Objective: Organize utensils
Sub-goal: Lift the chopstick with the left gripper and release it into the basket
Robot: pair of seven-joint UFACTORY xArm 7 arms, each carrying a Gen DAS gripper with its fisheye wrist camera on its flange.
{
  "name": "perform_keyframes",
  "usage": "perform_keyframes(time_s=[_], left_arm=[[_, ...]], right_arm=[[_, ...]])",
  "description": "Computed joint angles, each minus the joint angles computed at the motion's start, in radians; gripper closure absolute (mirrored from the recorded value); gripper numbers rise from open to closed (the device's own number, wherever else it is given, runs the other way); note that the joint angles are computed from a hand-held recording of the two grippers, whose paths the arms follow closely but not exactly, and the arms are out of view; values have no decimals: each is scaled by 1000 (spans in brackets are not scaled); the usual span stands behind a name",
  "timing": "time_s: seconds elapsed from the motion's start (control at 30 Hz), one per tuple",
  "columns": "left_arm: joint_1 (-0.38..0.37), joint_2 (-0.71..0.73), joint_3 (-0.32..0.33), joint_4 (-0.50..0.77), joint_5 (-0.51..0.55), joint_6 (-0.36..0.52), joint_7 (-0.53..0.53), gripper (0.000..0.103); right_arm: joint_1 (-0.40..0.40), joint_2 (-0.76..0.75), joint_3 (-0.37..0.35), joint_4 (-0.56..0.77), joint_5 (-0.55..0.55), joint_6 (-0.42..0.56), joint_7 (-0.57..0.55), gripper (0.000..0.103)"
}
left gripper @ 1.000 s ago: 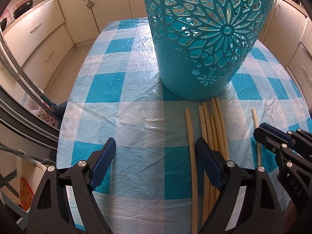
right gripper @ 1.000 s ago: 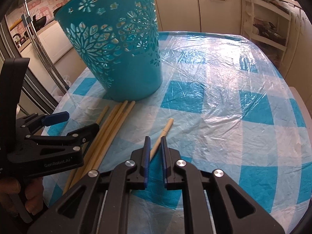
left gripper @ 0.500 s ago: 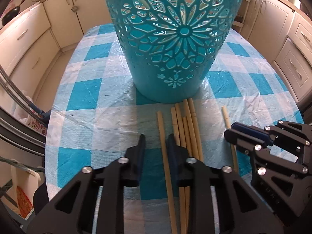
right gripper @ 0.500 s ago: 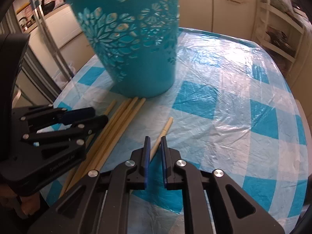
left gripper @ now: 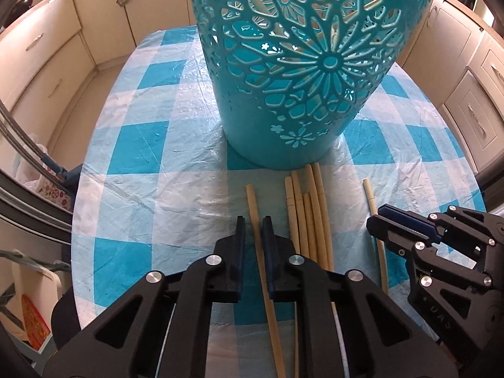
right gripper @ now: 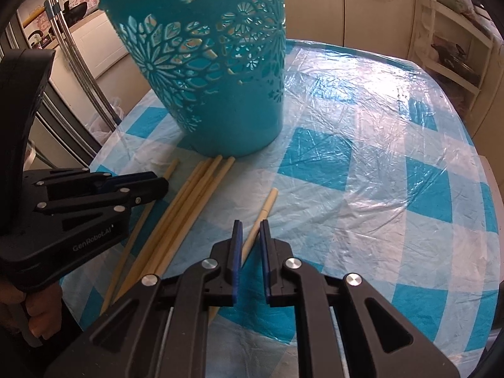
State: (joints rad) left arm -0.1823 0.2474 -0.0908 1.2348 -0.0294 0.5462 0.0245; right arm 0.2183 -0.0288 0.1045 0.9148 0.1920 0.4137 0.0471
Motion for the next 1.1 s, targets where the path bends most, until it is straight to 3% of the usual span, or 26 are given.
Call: perform_keyframes(time_s=[0.17,0.33,0.57,0.83,1.1], left_arm=[[-22,9,11,16,64,12,-24,92],[-13,0,5,0,50,-5,-7,98],[-3,-78,-1,-93,33,-75,20,98],[38,-174,-19,-158,-172,-87,208,98],[46,-278,13,-165,-581,5,537,98]], right_arm=[[-2,-10,5,-24,-50,-35,95,92],[-5,-33,11,-70,-137,-94,199,95],[-4,-37,12,-104,-200,-167,232,95],[-1,-33,11,-105,-191,-178,230,95],[-2,-35,13,-108,-219,-179,253,94]])
